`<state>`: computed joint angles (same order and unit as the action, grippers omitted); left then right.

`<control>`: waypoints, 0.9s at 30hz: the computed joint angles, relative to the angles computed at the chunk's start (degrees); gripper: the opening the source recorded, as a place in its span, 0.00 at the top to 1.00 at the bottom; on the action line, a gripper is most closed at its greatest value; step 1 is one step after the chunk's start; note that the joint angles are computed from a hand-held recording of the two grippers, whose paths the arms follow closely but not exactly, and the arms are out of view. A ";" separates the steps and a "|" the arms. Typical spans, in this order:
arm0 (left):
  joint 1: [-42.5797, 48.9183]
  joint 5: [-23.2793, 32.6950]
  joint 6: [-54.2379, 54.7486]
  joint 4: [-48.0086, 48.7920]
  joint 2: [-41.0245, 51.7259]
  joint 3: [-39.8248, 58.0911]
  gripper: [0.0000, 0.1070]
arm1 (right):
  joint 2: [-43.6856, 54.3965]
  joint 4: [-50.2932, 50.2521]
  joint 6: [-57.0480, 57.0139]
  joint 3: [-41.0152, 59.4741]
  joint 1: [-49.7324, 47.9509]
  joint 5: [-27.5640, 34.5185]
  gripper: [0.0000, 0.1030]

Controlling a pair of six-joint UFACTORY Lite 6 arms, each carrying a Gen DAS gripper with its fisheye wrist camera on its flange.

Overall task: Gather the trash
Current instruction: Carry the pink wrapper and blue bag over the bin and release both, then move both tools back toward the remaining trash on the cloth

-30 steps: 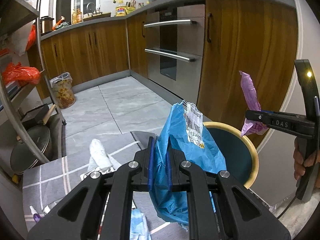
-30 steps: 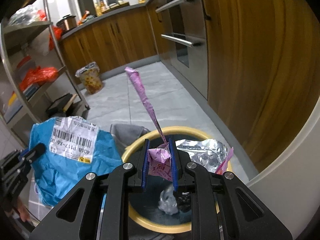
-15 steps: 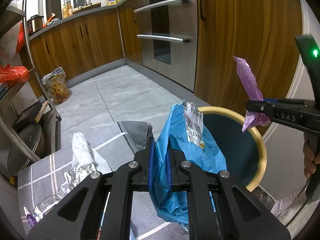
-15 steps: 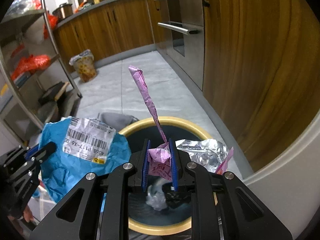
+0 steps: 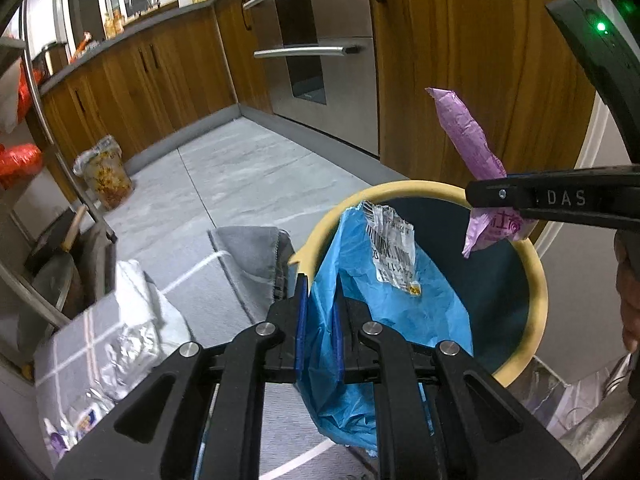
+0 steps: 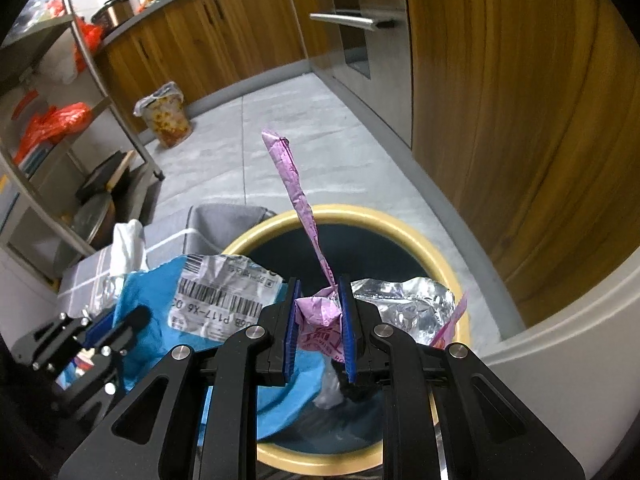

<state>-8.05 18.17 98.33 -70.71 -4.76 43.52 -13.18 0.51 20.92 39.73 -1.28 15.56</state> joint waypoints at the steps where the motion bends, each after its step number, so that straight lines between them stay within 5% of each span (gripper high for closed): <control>1: -0.23 -0.42 0.65 -0.91 0.08 -0.18 0.91 | 0.40 0.50 -0.44 0.11 -0.09 0.19 0.80; 16: 0.79 -0.19 4.30 -6.31 -0.46 -0.16 0.61 | 2.14 -5.27 5.48 1.07 1.54 1.65 0.73; 21: 1.37 0.28 3.68 -5.75 -0.70 0.20 0.60 | 0.69 -10.34 10.75 0.57 2.25 1.81 0.56; 25: 2.59 0.92 2.54 -4.46 -1.63 0.14 0.54 | -1.84 -13.72 15.19 -0.34 2.36 2.18 0.26; 27: 3.52 1.65 2.61 -4.07 -2.49 -0.14 0.49 | -3.01 -16.87 19.03 -0.54 2.63 2.27 0.19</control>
<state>-4.53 19.82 100.93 -74.77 -7.24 43.38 -16.19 -16.37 39.95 39.19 1.35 17.83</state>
